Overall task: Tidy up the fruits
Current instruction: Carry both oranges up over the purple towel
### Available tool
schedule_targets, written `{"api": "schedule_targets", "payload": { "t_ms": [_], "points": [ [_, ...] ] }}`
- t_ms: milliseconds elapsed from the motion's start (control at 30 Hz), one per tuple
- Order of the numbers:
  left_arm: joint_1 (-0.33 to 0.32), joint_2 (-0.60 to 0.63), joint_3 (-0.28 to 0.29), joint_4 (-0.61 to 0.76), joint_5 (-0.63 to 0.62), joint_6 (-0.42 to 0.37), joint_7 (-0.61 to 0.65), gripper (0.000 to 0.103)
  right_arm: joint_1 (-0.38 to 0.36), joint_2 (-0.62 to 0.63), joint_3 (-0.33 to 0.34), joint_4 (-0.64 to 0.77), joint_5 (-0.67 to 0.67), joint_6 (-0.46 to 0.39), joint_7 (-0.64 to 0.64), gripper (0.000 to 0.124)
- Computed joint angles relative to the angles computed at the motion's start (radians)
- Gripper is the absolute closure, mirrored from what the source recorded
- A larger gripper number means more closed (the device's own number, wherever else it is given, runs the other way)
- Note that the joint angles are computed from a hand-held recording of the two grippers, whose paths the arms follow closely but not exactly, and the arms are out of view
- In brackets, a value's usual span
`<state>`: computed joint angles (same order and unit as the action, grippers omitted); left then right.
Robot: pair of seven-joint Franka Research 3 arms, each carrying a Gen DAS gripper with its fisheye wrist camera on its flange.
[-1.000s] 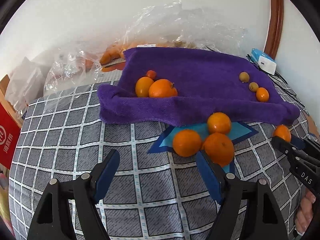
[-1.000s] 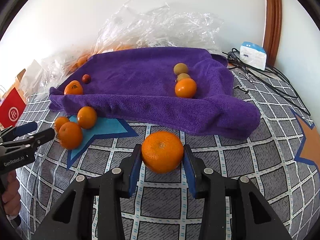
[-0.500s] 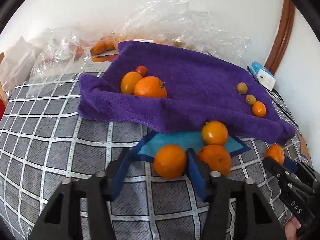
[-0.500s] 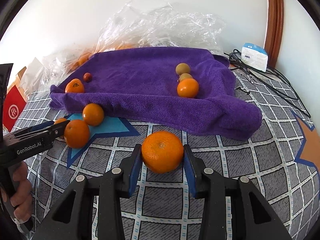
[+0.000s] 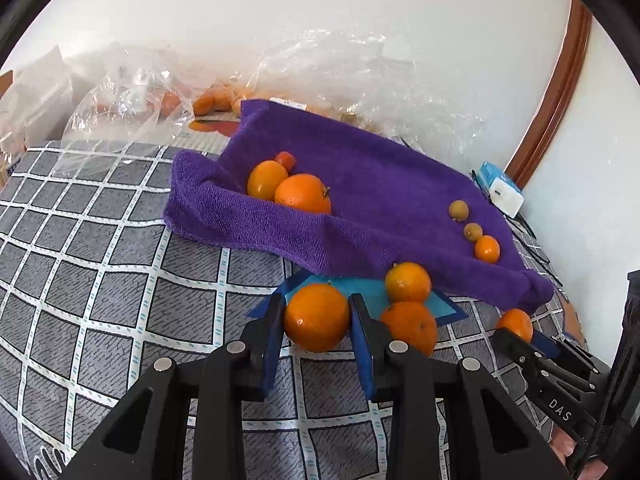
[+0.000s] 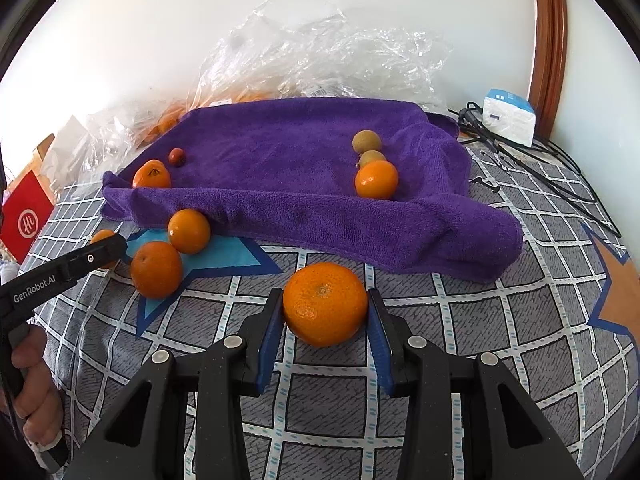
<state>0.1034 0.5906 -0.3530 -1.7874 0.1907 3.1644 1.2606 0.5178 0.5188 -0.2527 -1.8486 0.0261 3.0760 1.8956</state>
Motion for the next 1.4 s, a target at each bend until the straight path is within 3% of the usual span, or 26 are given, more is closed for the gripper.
{"api": "schedule_targets", "payload": {
  "t_ms": [200, 333, 567, 667, 833, 967, 1133, 1267, 1333, 1400],
  "points": [
    [0.003, -0.016, 0.011, -0.031, 0.0, 0.05, -0.041, 0.073, 0.038, -0.004, -0.045, -0.016, -0.007, 0.016, 0.03, 0.084],
    [-0.013, -0.026, 0.036, -0.043, 0.016, 0.071, -0.075, 0.073, 0.02, -0.008, -0.026, -0.024, 0.004, 0.036, 0.014, 0.084],
    [-0.046, -0.035, 0.081, -0.052, 0.049, 0.104, -0.13, 0.073, 0.051, -0.013, -0.052, -0.045, 0.039, 0.081, -0.013, 0.084],
    [-0.075, -0.043, 0.121, -0.06, 0.057, 0.123, -0.16, 0.073, 0.027, -0.016, -0.025, -0.045, 0.068, 0.083, -0.037, 0.084],
    [-0.062, -0.045, 0.116, -0.061, 0.079, 0.127, -0.189, 0.073, 0.028, -0.037, -0.031, -0.048, 0.089, 0.07, -0.033, 0.084],
    [-0.08, -0.049, 0.15, -0.064, 0.072, 0.136, -0.227, 0.073, -0.007, -0.04, -0.006, -0.003, 0.097, 0.045, -0.032, 0.084],
    [-0.022, -0.032, 0.097, -0.044, 0.073, 0.105, -0.256, 0.073, -0.033, 0.041, -0.005, 0.171, 0.041, -0.048, -0.025, 0.084],
    [-0.064, -0.037, 0.152, -0.035, 0.063, 0.094, -0.282, 0.073, -0.115, 0.141, 0.074, 0.34, 0.031, -0.132, -0.062, 0.084],
    [-0.09, -0.041, 0.187, -0.025, 0.06, 0.077, -0.292, 0.073, -0.161, 0.201, 0.126, 0.446, 0.041, -0.218, -0.093, 0.084],
    [-0.082, -0.036, 0.182, 0.003, 0.066, 0.046, -0.282, 0.073, -0.196, 0.25, 0.171, 0.531, 0.054, -0.296, -0.123, 0.084]
  ]
}}
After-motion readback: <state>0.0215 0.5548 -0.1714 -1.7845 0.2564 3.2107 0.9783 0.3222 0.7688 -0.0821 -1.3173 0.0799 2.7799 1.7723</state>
